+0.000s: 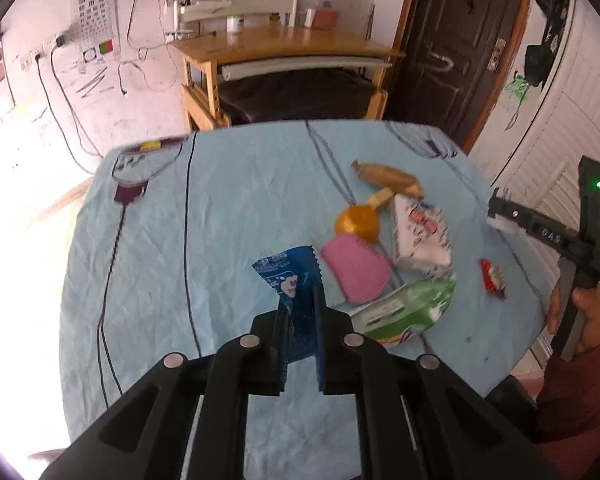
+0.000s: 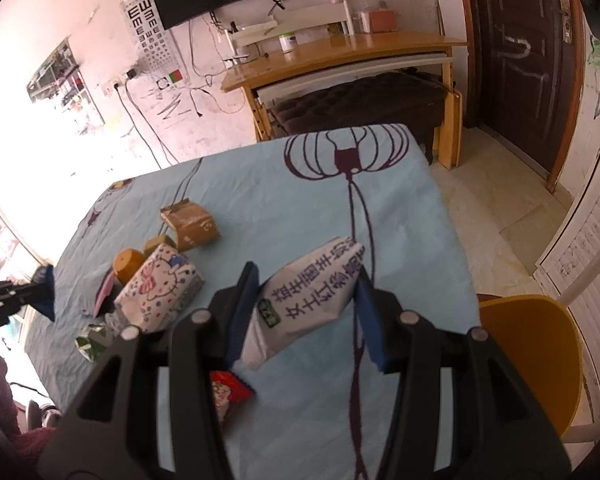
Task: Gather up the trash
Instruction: 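Carry packet and wrapper to the orange bin and open both tools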
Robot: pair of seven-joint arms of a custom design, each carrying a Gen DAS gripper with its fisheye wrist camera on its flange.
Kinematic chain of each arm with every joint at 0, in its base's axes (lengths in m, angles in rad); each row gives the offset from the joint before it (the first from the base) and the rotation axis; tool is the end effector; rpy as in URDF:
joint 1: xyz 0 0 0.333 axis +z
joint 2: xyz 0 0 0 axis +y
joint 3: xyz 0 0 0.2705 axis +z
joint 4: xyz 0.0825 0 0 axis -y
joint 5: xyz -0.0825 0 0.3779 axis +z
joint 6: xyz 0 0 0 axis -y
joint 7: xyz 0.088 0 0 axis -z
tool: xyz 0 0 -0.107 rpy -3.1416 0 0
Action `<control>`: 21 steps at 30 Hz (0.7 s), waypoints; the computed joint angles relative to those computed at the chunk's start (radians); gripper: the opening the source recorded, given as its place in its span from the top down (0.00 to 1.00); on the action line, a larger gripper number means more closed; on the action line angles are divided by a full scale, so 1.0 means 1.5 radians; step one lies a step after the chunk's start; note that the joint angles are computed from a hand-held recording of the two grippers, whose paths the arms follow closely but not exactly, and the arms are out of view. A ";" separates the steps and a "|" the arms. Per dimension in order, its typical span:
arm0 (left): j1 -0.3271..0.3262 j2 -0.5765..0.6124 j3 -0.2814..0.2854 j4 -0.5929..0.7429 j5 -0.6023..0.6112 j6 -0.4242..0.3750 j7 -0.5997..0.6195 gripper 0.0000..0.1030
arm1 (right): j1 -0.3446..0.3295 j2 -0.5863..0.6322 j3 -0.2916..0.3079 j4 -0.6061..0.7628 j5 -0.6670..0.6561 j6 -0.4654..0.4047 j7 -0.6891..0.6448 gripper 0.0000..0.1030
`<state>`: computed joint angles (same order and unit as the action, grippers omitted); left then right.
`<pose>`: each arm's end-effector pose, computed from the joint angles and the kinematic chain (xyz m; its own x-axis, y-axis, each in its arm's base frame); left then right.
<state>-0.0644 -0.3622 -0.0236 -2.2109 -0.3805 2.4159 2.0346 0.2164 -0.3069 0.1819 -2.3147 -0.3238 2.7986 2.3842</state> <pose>0.4970 -0.0468 0.5482 -0.3611 -0.9278 0.0941 -0.7690 0.2392 -0.5928 0.4642 0.2175 0.5122 -0.0386 -0.9709 -0.2365 -0.6967 0.1958 -0.6901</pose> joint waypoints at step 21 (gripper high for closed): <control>-0.131 0.193 -0.116 0.249 -0.078 -0.072 0.038 0.95 | -0.128 -0.259 -0.010 -0.252 -0.001 -0.034 0.086 0.55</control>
<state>-0.2614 -0.0723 -0.1971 -1.8371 -0.4977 2.3078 2.0919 0.0245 -0.6958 0.1674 -2.6929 -0.3255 2.7472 2.5133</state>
